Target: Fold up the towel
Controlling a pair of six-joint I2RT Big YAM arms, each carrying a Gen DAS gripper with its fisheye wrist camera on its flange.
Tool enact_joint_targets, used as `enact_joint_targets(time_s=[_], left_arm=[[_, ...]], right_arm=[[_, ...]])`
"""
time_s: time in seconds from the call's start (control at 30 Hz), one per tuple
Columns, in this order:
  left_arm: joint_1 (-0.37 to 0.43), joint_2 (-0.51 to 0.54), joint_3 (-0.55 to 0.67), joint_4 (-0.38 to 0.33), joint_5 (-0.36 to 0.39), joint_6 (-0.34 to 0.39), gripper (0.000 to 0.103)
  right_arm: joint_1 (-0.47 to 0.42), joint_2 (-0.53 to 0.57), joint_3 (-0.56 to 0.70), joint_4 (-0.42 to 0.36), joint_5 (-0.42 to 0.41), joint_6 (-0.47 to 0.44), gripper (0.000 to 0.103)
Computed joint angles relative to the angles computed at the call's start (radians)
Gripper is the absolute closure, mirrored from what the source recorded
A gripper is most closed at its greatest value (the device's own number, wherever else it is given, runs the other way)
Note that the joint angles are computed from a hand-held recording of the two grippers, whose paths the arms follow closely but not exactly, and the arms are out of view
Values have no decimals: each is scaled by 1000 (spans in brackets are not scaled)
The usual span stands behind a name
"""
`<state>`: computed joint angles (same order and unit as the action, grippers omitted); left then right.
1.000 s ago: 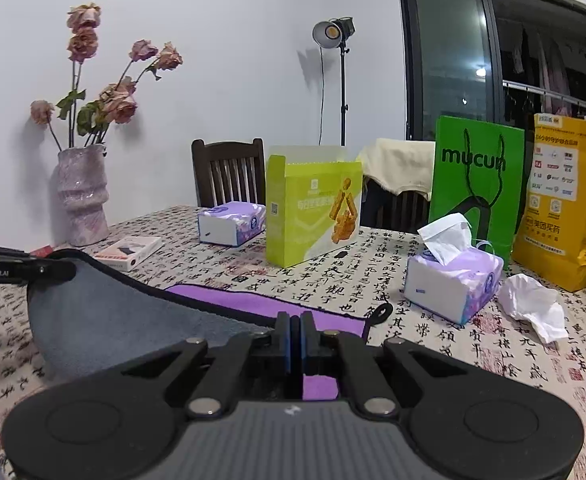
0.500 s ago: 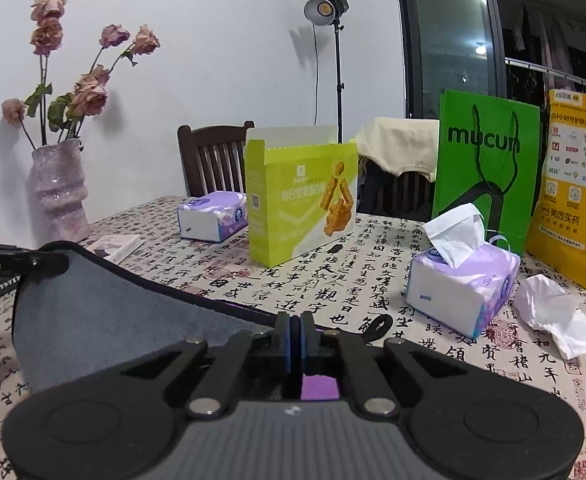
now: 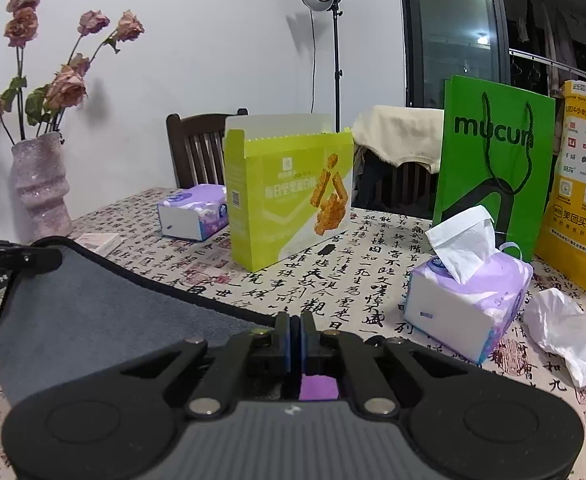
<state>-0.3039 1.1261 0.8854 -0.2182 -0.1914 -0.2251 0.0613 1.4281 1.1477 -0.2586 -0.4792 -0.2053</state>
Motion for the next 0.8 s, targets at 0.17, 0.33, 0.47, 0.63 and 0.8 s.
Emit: enact_joint_targets(time_s=[0.17, 0.33, 0.47, 0.63, 0.8], left_arm=[[28, 63, 48, -17, 31, -8, 98], [59, 135, 102, -36, 56, -20, 98], [82, 186, 132, -49, 91, -43, 98], [95, 233, 149, -43, 113, -51, 98], [106, 245, 144, -37, 126, -37, 96]], right_arm=[[10, 59, 54, -21, 12, 7, 99], [21, 115, 107, -44, 36, 10, 99], [28, 162, 154, -75, 46, 7, 99], [35, 224, 204, -115, 65, 28, 99], [45, 250, 212, -131, 94, 18, 92]])
